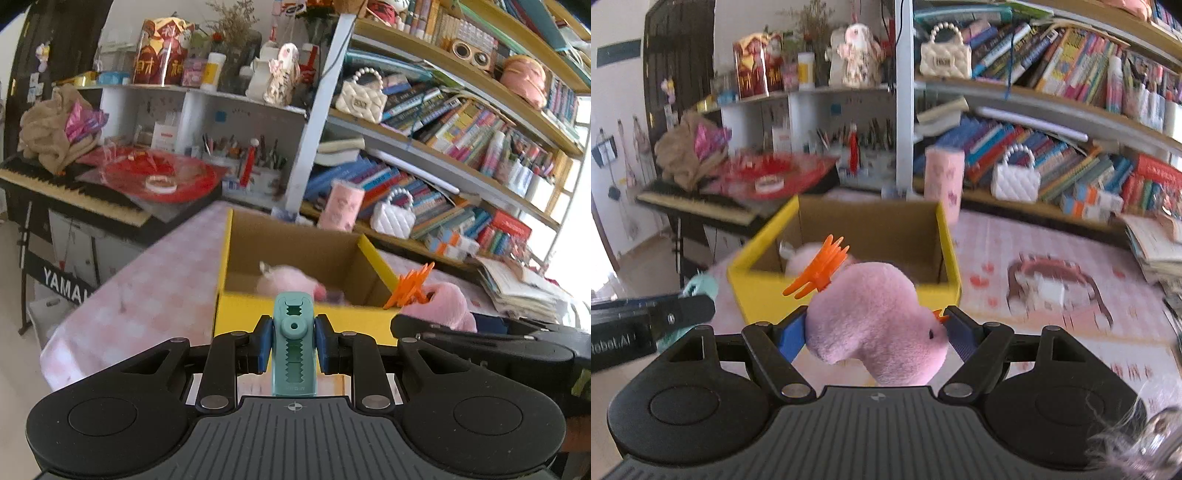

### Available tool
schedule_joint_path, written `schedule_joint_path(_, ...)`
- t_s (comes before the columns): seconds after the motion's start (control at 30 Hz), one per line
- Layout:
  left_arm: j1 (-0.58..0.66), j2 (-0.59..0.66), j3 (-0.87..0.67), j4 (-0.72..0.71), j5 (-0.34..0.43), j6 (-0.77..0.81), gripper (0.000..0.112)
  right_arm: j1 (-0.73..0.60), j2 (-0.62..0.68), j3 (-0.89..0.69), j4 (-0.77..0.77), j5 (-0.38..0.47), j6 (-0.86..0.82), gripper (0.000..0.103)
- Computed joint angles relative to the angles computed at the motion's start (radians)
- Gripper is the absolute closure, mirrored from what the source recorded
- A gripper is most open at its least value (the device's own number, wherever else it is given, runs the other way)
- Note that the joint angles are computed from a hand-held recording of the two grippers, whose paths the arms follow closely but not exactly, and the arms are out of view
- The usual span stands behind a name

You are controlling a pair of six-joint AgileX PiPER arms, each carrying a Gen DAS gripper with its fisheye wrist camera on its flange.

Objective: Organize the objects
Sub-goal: 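Carry the mint-green toy and pink plush over the yellow box with both grippers, then open the left gripper to drop the green toy while the right gripper releases the plush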

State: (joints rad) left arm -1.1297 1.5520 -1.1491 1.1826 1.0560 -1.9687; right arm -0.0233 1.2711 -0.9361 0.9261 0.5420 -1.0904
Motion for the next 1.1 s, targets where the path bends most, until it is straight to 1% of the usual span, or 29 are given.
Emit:
schedule_joint_path(0.1, 0.075, 0.027, -0.043, 0.007, -0.044, 0.045, 0.090, 0.027, 0.103, -0.115, -0.001, -0.011, 0.028, 0.027)
schedule_joint_path(0.27, 0.186, 0.107, -0.146, -0.004, -0.107, 0.108, 0.090, 0.050, 0.258, -0.279, -0.019, -0.001, 0.044, 0.027)
schedule_joint_path(0.47, 0.273, 0.219, -0.291, -0.065, -0.143, 0.213, 0.090, 0.068, 0.442, -0.476, -0.101, 0.084, 0.084, 0.027)
schedule_joint_path(0.53, 0.297, 0.253, -0.335, -0.092, -0.153, 0.246, 0.090, 0.088, 0.499, -0.542, -0.175, 0.107, 0.118, 0.027)
schedule_joint_path(0.63, 0.327, 0.303, -0.400, -0.132, -0.160, 0.302, 0.089, 0.104, 0.583, -0.642, -0.265, 0.177, 0.162, 0.027)
schedule_joint_path(0.7, 0.344, 0.331, -0.439, -0.158, -0.164, 0.340, 0.089, 0.111, 0.629, -0.691, -0.297, 0.217, 0.166, 0.027)
schedule_joint_path(0.87, 0.376, 0.392, -0.521, -0.218, -0.169, 0.426, 0.089, 0.117, 0.708, -0.780, -0.351, 0.270, 0.178, 0.027)
schedule_joint_path(1.0, 0.397, 0.436, -0.580, -0.277, -0.175, 0.501, 0.089, 0.105, 0.753, -0.851, -0.319, 0.337, 0.130, 0.026)
schedule_joint_path(1.1, 0.408, 0.466, -0.614, -0.327, -0.171, 0.557, 0.089, 0.099, 0.774, -0.885, -0.307, 0.372, 0.102, 0.024)
